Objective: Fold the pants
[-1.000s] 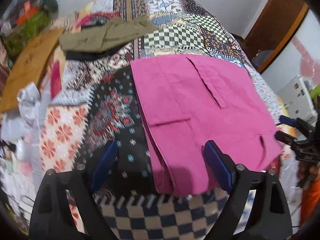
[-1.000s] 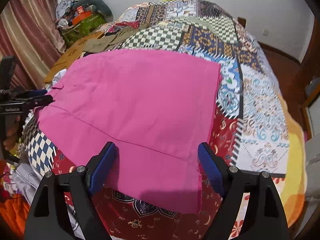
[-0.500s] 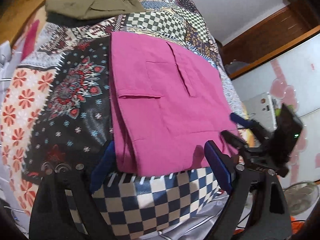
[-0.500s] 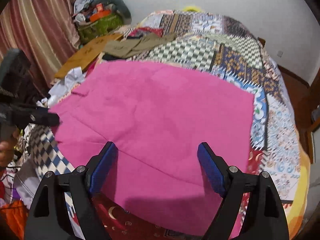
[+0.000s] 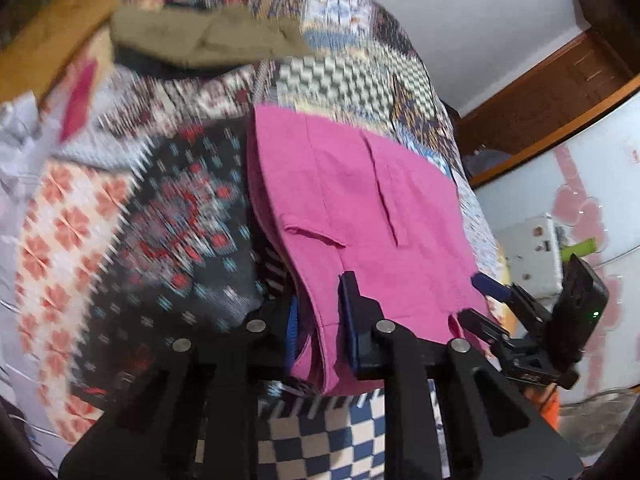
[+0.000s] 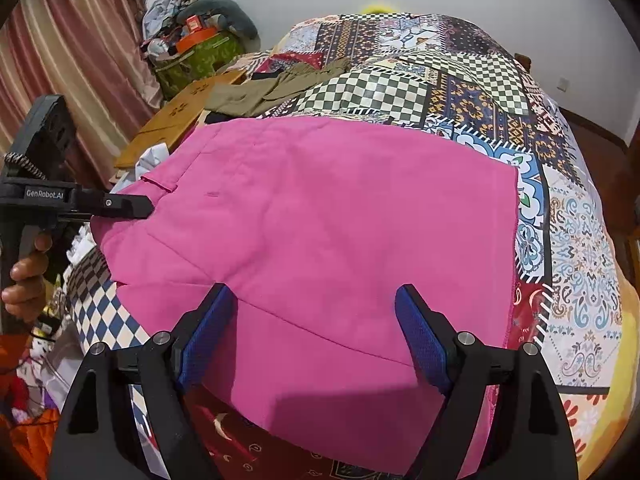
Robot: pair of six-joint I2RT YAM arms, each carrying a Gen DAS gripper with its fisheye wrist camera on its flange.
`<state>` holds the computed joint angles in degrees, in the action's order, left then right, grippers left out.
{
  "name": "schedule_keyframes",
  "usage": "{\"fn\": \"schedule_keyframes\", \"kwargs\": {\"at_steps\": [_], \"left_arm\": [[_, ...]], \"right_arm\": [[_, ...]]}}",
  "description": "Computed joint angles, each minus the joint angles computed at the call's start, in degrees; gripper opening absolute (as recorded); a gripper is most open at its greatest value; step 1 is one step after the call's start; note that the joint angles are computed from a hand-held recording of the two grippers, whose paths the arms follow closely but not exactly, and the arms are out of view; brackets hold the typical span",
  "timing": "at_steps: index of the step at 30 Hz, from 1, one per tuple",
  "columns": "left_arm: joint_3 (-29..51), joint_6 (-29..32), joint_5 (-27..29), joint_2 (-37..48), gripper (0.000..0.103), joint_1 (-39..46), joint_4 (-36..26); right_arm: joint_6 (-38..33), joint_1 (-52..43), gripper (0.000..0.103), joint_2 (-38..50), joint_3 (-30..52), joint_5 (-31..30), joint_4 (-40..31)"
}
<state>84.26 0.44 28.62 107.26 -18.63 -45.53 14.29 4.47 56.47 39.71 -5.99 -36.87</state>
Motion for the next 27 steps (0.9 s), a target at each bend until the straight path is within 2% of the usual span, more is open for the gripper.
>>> {"fn": "schedule_keyframes", "kwargs": {"at_steps": [4,9,13,20,27], "left_arm": [[-0.87,1.68,-4.73,-3.85,0.019,1.1,2.38],[-4.17,5.43,-14.57,-9.93,0.019,2.69,7.28],[-5.24,8.13,-18.05,-11.79,0.019,1.9,9.27],[-4.67,10.44,-18.45,-14.71,0.019,-4.45,12.14],[3.06,9.46,-13.9,-10.63,0.018,-10.95,8.66]], "right_arm": [[0.15,-0.36,0.08,0.02,0.42,0.27,-0.3],[0.11,0.05,0.08,-0.17,0.09,1.52,-0.62],[0.24,1.11,0.081,-0.29,-0.65,1.81,0.03],[0.41,1.89,0.082,0.37,-0.65,2.32,0.94],[1.15,1.4,0.082,-0.61,-1.9,1.67,2.26]]}}
